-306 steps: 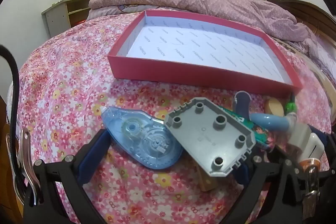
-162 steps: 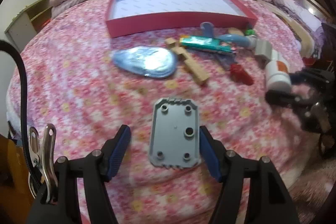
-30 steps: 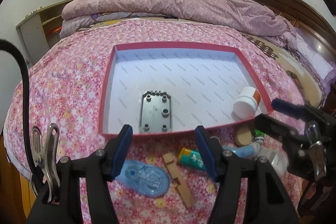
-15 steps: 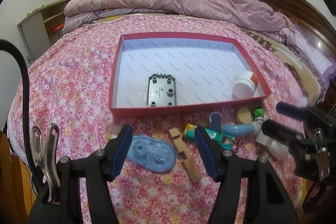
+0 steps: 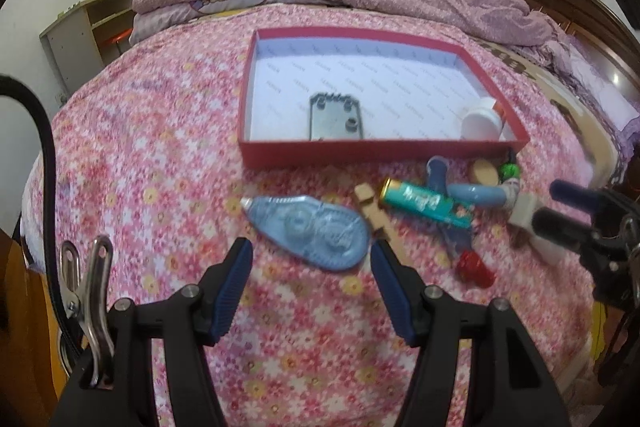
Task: Organize rigid objects
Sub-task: 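Grasp the blue correction-tape dispenser with the left tool, then grasp the red toy figure with the right tool while the left tool holds the dispenser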
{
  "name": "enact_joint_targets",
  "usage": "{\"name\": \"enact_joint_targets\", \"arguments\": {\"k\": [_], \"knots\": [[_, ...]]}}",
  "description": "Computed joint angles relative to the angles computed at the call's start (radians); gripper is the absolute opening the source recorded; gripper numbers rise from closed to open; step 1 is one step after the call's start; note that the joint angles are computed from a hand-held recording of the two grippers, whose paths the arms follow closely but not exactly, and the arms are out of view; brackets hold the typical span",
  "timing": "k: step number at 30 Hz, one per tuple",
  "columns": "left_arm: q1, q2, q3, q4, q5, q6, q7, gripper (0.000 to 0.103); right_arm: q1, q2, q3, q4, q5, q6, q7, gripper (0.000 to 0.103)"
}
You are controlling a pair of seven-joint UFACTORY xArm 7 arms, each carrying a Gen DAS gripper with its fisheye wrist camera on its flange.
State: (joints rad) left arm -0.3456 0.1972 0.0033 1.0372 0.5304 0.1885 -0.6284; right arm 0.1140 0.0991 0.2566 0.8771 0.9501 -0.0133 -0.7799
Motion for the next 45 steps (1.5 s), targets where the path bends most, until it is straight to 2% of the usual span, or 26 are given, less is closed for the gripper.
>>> {"name": "enact_joint_targets", "arguments": {"k": [7,10,11,14,16,22,24,25,27,29,32,33,34,36,40,42,45], "knots": [[0.024,0.012,-0.019,-0.014,-0.063,-0.020,0.065,0.065,0.011,-0.016,-0.008,-0.021,0.044,0.028,-0.030,0.067],[0.068,0.040,-0.070,0.001,-0.162,-0.038,0.202,0.072,0.026,-0.019,-0.016,-0.022,0.081,0.045,-0.065,0.067],[0.058,0.050,-0.058,0.007,-0.162,-0.046,0.217,0.073,0.032,-0.020,-0.021,-0.023,0.087,0.048,-0.072,0.067],[-0.021,0.085,0.031,0.040,-0.078,-0.036,0.187,0.076,0.051,-0.016,-0.035,-0.024,0.074,0.054,-0.061,0.067],[-0.054,0.094,0.076,0.040,-0.026,-0.071,0.161,0.078,0.057,-0.015,-0.040,-0.025,0.065,0.060,-0.052,0.067],[-0.097,0.112,0.141,0.065,0.070,-0.084,0.145,0.080,0.066,-0.011,-0.046,-0.029,0.019,0.069,-0.012,0.067],[-0.108,0.124,0.162,0.076,0.104,-0.098,0.137,0.088,0.068,-0.009,-0.045,-0.030,0.003,0.070,0.000,0.067],[-0.128,0.138,0.192,0.086,0.136,-0.120,0.116,0.090,0.070,-0.008,-0.044,-0.030,-0.008,0.069,0.008,0.067],[-0.132,0.156,0.210,0.095,0.146,-0.157,0.110,0.094,0.069,-0.008,-0.040,-0.031,-0.018,0.071,0.014,0.067],[-0.086,0.171,0.167,0.100,0.090,-0.186,0.161,0.095,0.071,-0.006,-0.040,-0.031,-0.038,0.073,0.030,0.067],[0.051,0.184,0.019,0.101,-0.039,-0.201,0.261,0.095,0.074,-0.005,-0.042,-0.035,-0.079,0.072,0.064,0.067],[0.072,0.184,-0.005,0.098,-0.068,-0.202,0.278,0.094,0.072,-0.005,-0.040,-0.036,-0.084,0.072,0.070,0.067],[0.073,0.182,-0.006,0.092,-0.085,-0.210,0.287,0.093,0.070,-0.005,-0.039,-0.037,-0.088,0.072,0.075,0.067],[0.012,0.174,0.058,0.080,-0.090,-0.222,0.281,0.091,0.068,-0.003,-0.037,-0.036,-0.097,0.071,0.085,0.067],[-0.062,0.155,0.128,0.043,-0.118,-0.247,0.295,0.091,0.065,-0.001,-0.035,-0.036,-0.129,0.074,0.115,0.067],[-0.067,0.137,0.128,0.018,-0.147,-0.253,0.310,0.091,0.064,0.002,-0.035,-0.031,-0.147,0.076,0.129,0.067],[-0.107,0.106,0.164,-0.020,-0.189,-0.258,0.313,0.091,0.059,0.000,-0.022,-0.031,-0.138,0.072,0.120,0.067]]}}
